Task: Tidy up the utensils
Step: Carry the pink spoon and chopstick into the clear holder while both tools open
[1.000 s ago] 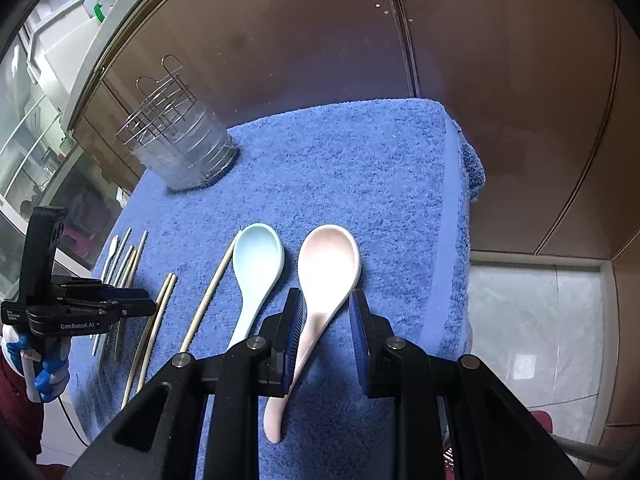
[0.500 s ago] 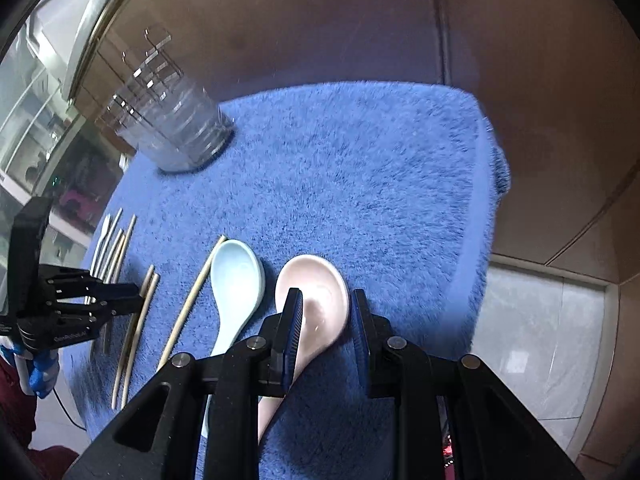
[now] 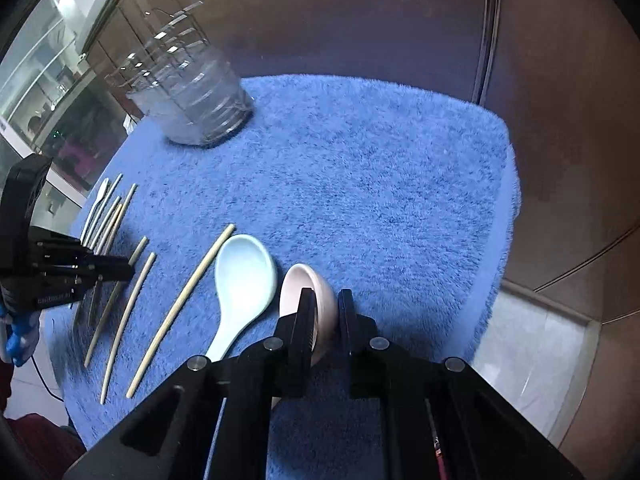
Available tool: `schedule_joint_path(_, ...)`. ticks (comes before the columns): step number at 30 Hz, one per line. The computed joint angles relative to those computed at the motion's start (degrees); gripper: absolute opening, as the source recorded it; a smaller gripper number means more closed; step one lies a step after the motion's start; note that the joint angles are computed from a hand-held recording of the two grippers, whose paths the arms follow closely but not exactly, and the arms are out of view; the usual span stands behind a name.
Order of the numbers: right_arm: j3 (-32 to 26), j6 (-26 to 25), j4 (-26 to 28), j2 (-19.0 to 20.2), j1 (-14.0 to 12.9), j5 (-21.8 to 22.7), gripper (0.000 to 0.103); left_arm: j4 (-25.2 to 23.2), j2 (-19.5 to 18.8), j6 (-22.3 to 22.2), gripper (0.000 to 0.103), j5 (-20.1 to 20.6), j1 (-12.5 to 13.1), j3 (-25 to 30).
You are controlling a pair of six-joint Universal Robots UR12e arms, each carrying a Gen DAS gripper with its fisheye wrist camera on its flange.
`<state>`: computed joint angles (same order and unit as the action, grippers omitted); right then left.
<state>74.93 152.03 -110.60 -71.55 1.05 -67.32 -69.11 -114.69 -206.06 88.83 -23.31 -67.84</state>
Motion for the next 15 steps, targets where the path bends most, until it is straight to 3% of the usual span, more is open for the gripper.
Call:
schedule_joint_path(7, 3.7, 1.5, -13.2, -5.2, 1.4, 1.3, 0.011, 25.6, 7.3, -1.3, 0.005, 5.7, 0.2, -10.1)
schedule_joint_path(12, 2.9, 7.2, -28.4, -5.1, 4.1, 2.5, 0.011, 43.1, 8.4, -1.8, 0.005, 14.0, 0.9, -10.5)
schedule_joint_path(15, 1.0, 13.5, -42.1, -2.8, 6.7, 0.3, 0.011, 51.4, 7.0, -1.2, 0.005, 19.0, 1.5, -8.3)
